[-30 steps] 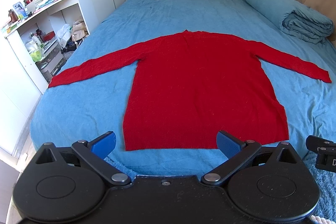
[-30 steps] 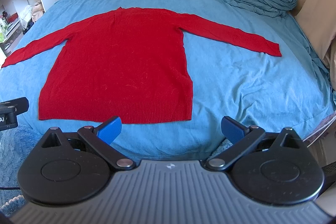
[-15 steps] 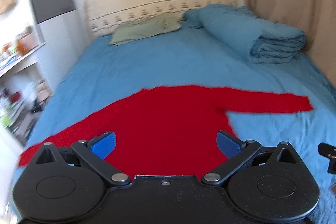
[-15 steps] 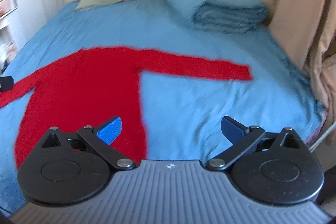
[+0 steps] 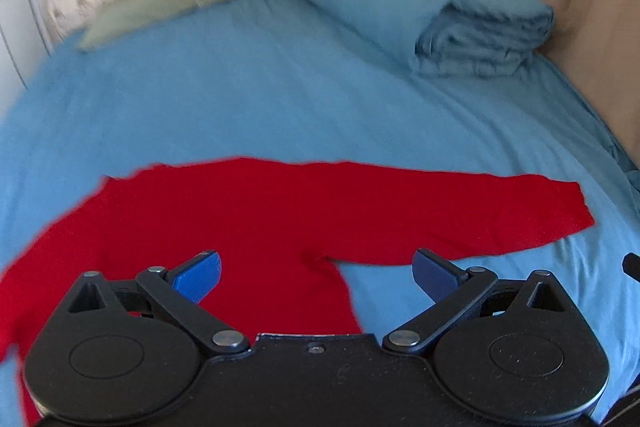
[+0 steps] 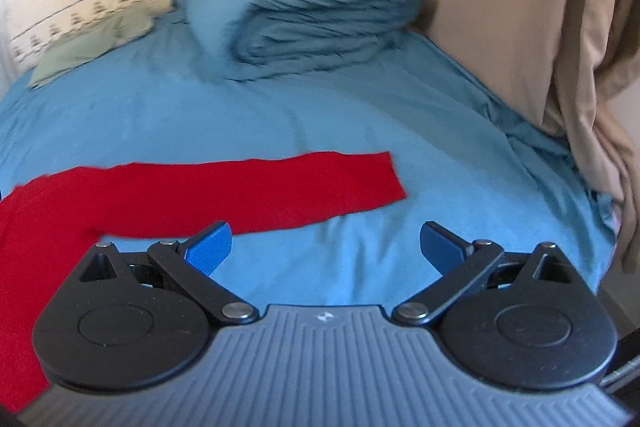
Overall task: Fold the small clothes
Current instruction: 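Move the right tool to the sweater sleeve cuff and grasp it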
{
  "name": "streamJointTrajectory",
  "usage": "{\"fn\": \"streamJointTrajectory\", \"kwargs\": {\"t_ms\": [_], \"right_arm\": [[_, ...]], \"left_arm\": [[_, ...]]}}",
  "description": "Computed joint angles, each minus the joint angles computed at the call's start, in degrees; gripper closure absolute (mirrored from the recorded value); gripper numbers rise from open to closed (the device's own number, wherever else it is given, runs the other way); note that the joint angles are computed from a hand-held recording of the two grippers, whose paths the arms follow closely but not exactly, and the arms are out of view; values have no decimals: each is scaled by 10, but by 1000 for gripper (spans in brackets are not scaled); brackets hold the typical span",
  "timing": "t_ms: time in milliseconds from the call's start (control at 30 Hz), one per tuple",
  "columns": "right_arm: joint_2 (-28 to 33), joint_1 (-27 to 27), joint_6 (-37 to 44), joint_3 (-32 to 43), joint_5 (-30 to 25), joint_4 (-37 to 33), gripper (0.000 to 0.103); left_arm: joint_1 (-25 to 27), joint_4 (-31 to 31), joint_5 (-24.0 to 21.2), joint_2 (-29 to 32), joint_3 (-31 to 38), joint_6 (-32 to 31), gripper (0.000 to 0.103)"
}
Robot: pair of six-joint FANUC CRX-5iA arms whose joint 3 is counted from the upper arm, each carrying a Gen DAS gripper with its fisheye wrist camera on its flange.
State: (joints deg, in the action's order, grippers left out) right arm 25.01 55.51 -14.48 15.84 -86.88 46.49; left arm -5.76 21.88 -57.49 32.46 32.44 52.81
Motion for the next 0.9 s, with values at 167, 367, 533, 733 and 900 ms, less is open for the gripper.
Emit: {"fn": "streamJointTrajectory", "kwargs": {"t_ms": [167,367,533,733,900], "right_arm": [[-27,-46,-71,-96,86,-21,0],[-43,-92,-170,-187,196,-20,6],[-35,-114,-230,-231,242,37,20],[-14,-131,-260,-233,248,77,56],[1,-140,-271,-215,231,78,82]], "left_arm": [[-30,-45,-32,103,123,57,0],[-44,-70,-113,232,302,127,0],[-49,-93,-119,267,349,142,0],[-57,-102,-92,291,373,139,0],[-60,-120,-100,314,412,148,0]]}}
